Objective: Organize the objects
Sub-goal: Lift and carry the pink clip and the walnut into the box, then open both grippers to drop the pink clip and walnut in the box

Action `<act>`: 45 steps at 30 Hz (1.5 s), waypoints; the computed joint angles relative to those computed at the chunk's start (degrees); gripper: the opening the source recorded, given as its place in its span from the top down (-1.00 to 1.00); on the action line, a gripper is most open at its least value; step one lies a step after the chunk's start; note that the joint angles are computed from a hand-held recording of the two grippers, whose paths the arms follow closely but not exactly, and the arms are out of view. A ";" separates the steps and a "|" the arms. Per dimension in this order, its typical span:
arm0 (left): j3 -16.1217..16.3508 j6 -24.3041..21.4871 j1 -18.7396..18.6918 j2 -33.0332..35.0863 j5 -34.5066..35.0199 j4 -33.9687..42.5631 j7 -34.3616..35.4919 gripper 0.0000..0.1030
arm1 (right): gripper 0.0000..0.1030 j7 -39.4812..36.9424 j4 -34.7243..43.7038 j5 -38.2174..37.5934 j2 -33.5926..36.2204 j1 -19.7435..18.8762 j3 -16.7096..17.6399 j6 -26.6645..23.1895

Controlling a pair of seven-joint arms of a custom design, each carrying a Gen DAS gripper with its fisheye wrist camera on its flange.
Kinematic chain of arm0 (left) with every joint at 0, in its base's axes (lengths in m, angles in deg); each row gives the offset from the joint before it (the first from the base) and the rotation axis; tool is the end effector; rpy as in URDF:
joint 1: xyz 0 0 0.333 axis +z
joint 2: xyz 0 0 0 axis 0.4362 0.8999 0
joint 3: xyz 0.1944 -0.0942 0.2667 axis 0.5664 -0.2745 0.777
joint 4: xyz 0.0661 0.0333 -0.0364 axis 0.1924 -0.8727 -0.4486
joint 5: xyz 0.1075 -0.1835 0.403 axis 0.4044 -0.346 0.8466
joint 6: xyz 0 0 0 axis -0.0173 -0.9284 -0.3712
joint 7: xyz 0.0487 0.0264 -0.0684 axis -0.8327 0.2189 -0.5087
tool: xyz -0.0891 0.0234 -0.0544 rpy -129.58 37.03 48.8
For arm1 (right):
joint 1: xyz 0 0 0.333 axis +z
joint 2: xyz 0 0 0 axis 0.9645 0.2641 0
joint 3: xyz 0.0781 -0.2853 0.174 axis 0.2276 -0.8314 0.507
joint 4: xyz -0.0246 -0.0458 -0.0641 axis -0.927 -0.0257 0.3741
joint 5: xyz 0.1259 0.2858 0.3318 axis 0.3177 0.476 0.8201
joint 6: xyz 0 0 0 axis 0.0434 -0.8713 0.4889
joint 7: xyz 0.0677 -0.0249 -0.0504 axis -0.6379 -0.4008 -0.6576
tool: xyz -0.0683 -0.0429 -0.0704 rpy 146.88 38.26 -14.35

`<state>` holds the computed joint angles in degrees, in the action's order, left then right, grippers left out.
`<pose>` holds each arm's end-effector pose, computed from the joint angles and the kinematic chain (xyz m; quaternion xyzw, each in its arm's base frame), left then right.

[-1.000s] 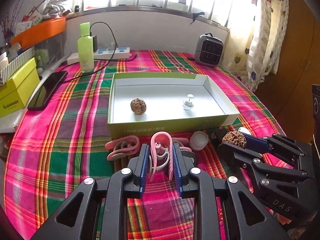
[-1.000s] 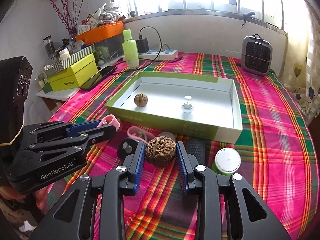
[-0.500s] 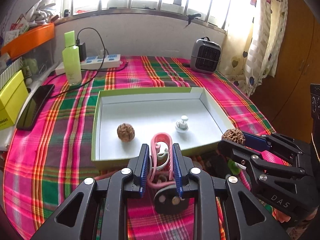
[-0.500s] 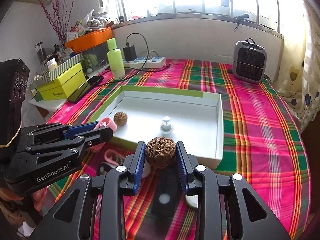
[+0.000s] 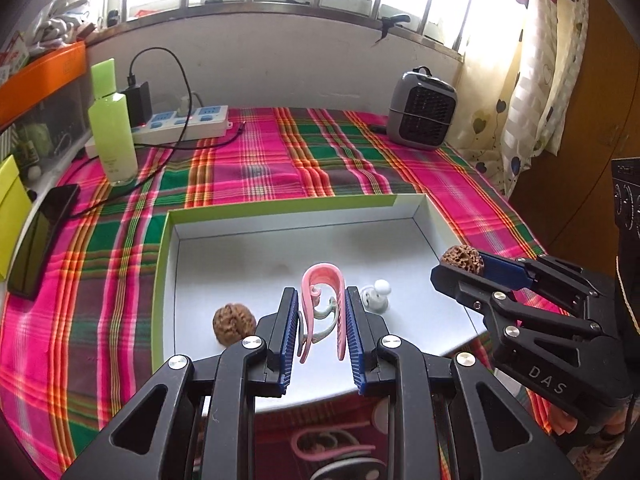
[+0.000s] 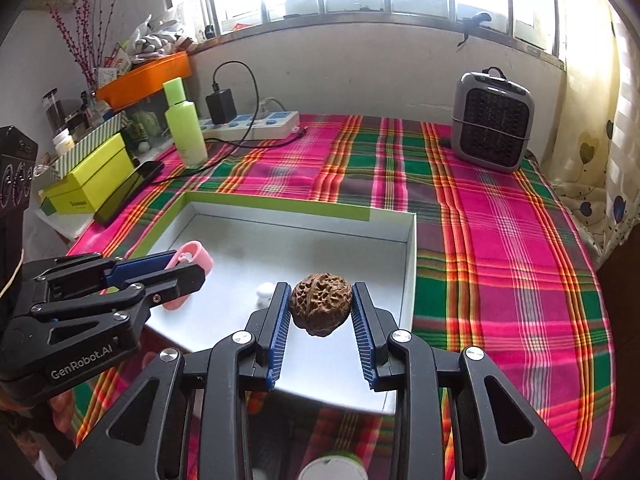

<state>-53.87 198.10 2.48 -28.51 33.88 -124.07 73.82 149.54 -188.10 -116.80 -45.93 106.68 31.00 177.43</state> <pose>0.5842 -0.3806 0.4537 -0.5800 0.7275 -0.3306 0.1580 0.5707 0.4556 0.4847 -0.7145 0.5865 -0.2017 0.3239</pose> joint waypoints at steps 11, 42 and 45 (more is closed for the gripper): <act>0.78 -4.16 -0.77 6.28 -2.35 8.01 3.84 0.58 | 0.38 -6.98 5.91 5.05 5.08 -1.21 -0.35 -2.45; 1.80 -9.36 -2.06 11.82 -6.60 14.62 7.75 0.58 | 0.38 -16.00 10.90 11.90 9.38 -1.49 -0.88 -4.64; 1.71 -9.46 -2.00 11.86 -6.89 14.71 7.87 0.58 | 0.38 -15.93 11.03 11.81 9.43 -1.38 -0.98 -4.85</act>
